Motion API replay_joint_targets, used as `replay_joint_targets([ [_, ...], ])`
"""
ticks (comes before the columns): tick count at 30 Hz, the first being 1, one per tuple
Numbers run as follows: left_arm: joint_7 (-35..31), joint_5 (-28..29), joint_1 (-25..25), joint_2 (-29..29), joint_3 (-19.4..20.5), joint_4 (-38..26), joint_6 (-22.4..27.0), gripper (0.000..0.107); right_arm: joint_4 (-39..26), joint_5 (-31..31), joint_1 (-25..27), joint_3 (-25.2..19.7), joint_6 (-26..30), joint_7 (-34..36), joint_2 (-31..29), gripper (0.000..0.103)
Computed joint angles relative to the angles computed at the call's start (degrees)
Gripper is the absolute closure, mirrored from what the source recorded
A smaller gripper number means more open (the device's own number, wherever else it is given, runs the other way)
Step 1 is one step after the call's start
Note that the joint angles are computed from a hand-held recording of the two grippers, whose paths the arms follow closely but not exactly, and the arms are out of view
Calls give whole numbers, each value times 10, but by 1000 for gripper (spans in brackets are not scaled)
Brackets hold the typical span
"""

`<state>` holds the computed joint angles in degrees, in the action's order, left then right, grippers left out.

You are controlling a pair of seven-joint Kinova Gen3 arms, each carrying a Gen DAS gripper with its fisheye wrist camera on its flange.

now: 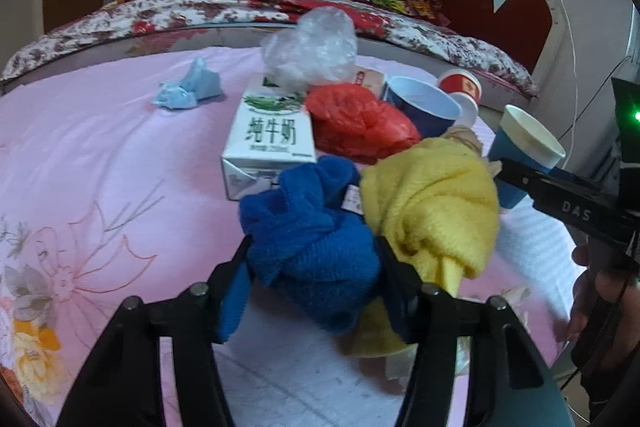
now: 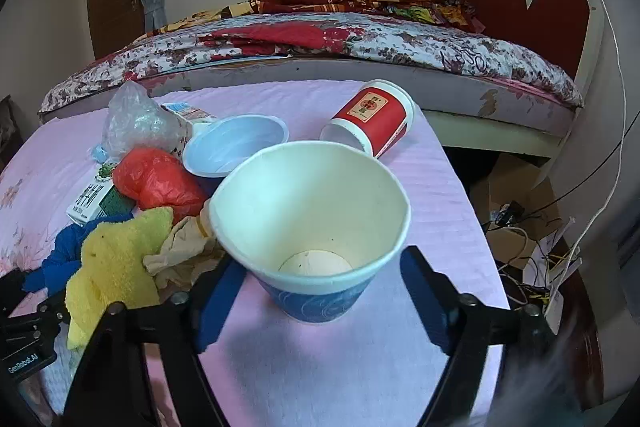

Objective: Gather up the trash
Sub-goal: 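Grasp the blue cloth with the left tool while the right tool grasps the blue-white paper cup, then carry both items over the black bin and open both tools to drop them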

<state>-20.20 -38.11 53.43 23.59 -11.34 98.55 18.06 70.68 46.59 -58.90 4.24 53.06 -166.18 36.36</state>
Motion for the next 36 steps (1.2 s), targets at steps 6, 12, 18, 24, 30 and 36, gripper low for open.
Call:
replay_joint_targets([
  [6, -21, -4, 1, -10, -4, 10, -16, 76, 25, 10, -10, 0, -9, -15, -17, 43],
  [12, 24, -62, 45, -31, -26, 17, 23, 78, 63, 47, -35, -10, 5, -53, -50, 44],
  [18, 110, -153, 90, -65, -27, 35, 87, 78, 102, 95, -63, -40, 53, -90, -88, 44],
  [24, 177, -225, 118, -93, 6, 42, 141, 78, 145, 136, -91, -81, 122, -139, -129, 44],
  [30, 166, -233, 105, -95, 70, 23, 159, 78, 193, 153, -101, -129, 183, -185, -170, 44],
  [36, 141, -238, 91, -71, 141, -21, 160, 78, 260, 149, -99, -180, 238, -239, -218, 44],
])
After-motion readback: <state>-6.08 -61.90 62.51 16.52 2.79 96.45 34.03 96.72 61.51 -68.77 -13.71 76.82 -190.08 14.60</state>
